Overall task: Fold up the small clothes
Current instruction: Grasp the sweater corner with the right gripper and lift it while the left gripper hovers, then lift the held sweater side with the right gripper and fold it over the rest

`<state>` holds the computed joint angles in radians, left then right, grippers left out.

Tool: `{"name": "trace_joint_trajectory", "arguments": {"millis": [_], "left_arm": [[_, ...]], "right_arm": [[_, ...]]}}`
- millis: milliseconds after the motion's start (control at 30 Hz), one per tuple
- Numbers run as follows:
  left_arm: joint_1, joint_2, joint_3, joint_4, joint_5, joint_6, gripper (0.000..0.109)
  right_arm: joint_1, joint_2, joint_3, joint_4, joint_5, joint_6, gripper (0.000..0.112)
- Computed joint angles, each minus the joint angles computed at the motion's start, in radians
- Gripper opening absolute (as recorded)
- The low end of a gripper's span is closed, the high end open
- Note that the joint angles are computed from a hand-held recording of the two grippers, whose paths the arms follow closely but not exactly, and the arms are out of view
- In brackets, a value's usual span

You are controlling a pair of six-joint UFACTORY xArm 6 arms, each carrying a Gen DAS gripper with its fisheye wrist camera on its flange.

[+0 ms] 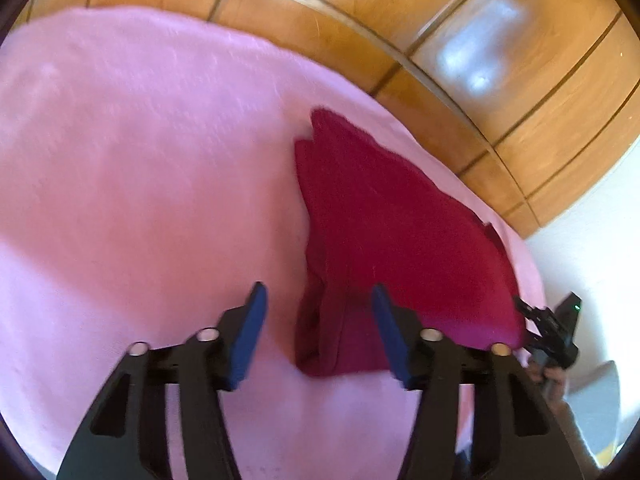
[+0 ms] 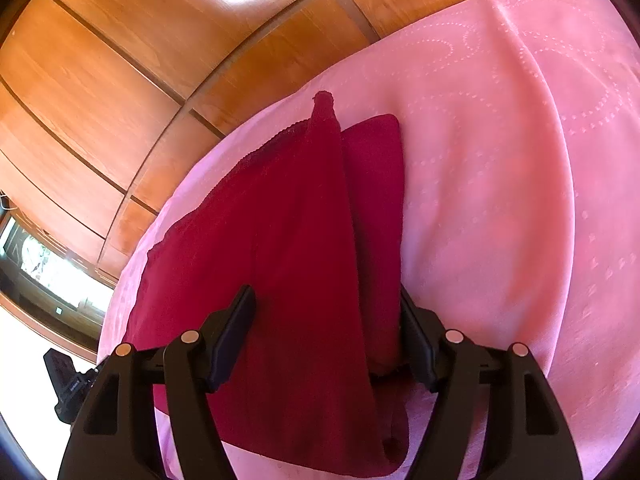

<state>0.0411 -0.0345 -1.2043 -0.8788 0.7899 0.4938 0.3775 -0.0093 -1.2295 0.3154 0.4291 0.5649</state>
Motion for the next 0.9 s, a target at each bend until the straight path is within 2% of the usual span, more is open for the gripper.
{"name": "trace_joint_trajectory", "arguments": {"millis": [33,67,100,133,233,300,400,433,467,533,667,767,800,900], "left_arm": [[-0.002,0.004,-0.003,-0.012,0.012,0.008,0.040],[-0.006,0.008,-0.005,-0.020,0.020,0.013,0.022],[-0.010,0.015,-0.013,-0.028,0.030,0.019,0.012],[-0.016,0.012,-0.014,-0.025,0.021,0.015,0.007],[-0.043,0.010,-0.026,0.098,-0.038,-0.017,0.007],[-0.053,0.039,-0.042,0.176,-0.028,-0.057,0.007],[-0.070,0.038,-0.032,0.228,-0.060,-0.086,0.010],[-0.078,0.025,-0.024,0.269,-0.083,-0.131,0.026],[-0.084,0.005,-0.005,0.312,-0.116,-0.173,0.031],[-0.099,-0.033,0.027,0.356,-0.183,-0.203,0.033],[-0.131,-0.080,0.063,0.382,-0.287,-0.214,0.033],[-0.156,-0.073,0.053,0.310,-0.282,-0.130,0.033],[-0.173,-0.065,0.049,0.331,-0.284,-0.124,0.033],[-0.202,-0.028,0.028,0.385,-0.266,-0.128,0.033]], "right_arm": [[0.000,0.001,-0.003,-0.006,0.003,0.005,0.069],[0.000,0.003,-0.005,-0.009,0.006,0.007,0.069],[0.000,0.003,-0.007,-0.013,0.009,0.009,0.069],[0.001,0.004,-0.010,-0.016,0.012,0.011,0.069],[0.004,0.007,-0.019,-0.040,0.024,0.026,0.069],[0.007,0.014,-0.031,-0.079,0.038,0.046,0.069],[0.009,0.018,-0.039,-0.103,0.050,0.069,0.069],[0.009,0.019,-0.044,-0.102,0.058,0.069,0.068],[0.007,0.021,-0.051,-0.100,0.069,0.067,0.067],[0.003,0.022,-0.062,-0.094,0.090,0.067,0.064],[0.002,0.006,-0.045,-0.070,0.086,0.059,0.049],[0.000,0.000,-0.041,-0.040,0.089,0.034,0.041],[-0.001,0.002,-0.048,-0.037,0.095,0.034,0.034],[0.005,0.008,-0.089,-0.076,0.130,0.054,0.025]]}}
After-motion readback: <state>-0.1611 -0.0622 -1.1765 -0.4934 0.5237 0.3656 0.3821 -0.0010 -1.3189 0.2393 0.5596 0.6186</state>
